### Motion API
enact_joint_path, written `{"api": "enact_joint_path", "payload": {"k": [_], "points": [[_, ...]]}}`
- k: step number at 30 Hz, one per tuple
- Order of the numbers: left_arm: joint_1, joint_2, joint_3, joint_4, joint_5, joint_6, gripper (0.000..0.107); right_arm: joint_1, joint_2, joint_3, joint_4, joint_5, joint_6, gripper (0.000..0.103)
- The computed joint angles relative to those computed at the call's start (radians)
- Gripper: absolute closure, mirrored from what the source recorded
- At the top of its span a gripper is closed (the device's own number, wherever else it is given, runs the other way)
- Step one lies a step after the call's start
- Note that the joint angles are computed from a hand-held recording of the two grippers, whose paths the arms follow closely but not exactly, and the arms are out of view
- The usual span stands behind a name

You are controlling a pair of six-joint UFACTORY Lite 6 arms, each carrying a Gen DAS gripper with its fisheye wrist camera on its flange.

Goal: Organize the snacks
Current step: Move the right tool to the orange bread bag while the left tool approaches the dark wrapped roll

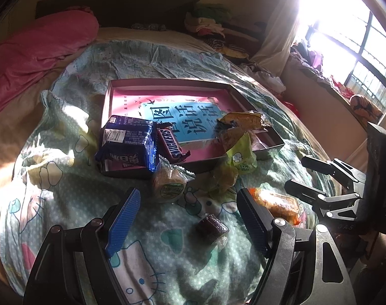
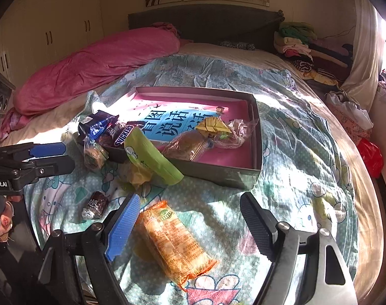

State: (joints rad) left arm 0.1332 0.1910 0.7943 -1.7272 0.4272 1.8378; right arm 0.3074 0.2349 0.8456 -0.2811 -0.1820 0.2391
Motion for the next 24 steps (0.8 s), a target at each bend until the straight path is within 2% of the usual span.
{"api": "enact_joint_path", "payload": {"k": [3,16,24], "points": [[-0.015,0.013,0.004,0.018,-0.009,-0.015,0.027,-0.007,0.01,-0.005,-0.079,0.0,0.066,0.023],[-0.092,0.06,0.008,0.044,-0.058,-0.018,0.027,0.012,0.083,0.013,-0.029,0.03,-0.035,0.023],[-0.123,0.095,0.021,0.065,-0.081,-0.032,0.027,0.01,0.101,0.014,-0.173,0.013,0.07,0.023]]}}
